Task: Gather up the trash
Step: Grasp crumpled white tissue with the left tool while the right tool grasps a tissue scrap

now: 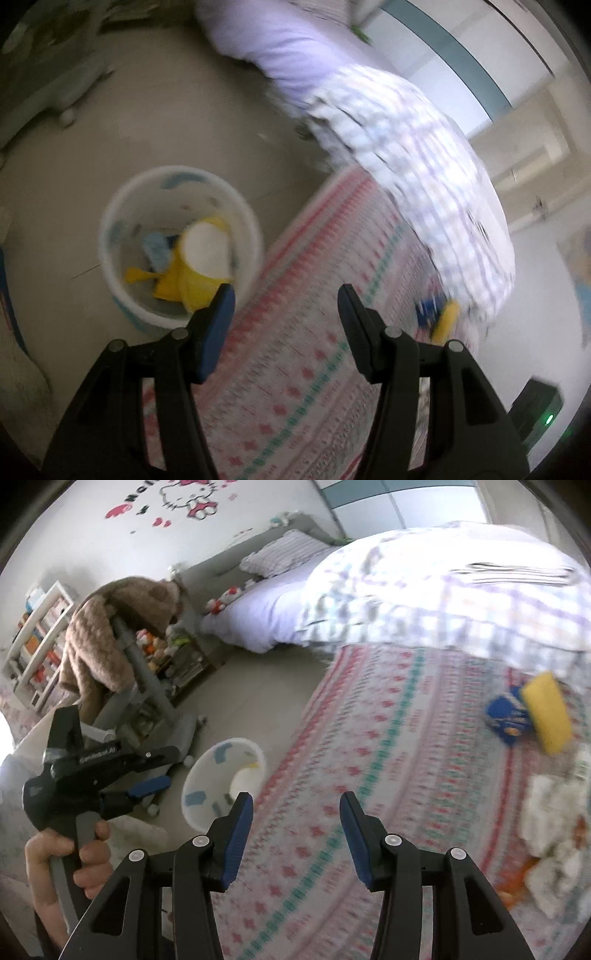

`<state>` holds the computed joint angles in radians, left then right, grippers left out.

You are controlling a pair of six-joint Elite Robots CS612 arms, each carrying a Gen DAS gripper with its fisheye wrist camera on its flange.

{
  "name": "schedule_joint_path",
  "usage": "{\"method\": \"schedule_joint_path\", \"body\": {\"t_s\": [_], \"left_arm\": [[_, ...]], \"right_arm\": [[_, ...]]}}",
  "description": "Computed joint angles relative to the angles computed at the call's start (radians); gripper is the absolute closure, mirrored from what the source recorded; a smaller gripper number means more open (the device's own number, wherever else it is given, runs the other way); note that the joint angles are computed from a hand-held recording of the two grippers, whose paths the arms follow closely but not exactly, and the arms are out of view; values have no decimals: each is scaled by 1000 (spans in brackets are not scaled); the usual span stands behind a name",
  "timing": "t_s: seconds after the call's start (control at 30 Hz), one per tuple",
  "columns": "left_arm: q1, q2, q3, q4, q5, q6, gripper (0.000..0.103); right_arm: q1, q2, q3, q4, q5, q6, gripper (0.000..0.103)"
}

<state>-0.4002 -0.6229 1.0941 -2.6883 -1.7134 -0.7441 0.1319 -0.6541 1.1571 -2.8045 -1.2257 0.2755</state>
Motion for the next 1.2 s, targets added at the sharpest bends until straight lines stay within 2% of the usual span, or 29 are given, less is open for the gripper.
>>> {"method": "schedule_joint_path", "body": {"t_s": [0.2,0.33,0.43,0.57,0.67,0.77,0.93,1.0,1.1,1.2], "left_arm": [[-62,-3,-18,18,-10,154,43],[-104,-4,-31,47,-21,254,40],[-137,-1,-41,70,0,346,37],[-169,27,-87,114,5,428,36],[-190,61,-147,162,-3,458,36],[-212,95,-206,190,2,507,36],[-244,159,-313,244,49,626,35],[-247,181,-350,281,40,628,35],[-242,219,-406,312,-13,590,35],[-246,245,-447,325,-4,589,36]], "right_arm": [[-61,-91,132,-45,-50,56,47],[-110,-150,228,-97,-96,95,40],[-145,-171,292,-160,-109,178,37],[-185,-180,329,-171,-78,287,37],[-195,-185,340,-182,-80,280,37],[-207,-187,351,-185,-54,295,37],[-204,-190,358,-152,-106,273,37],[-208,-190,361,-150,-101,276,37],[-211,-190,363,-140,-98,276,37],[-212,-189,361,-132,-95,276,37]]}}
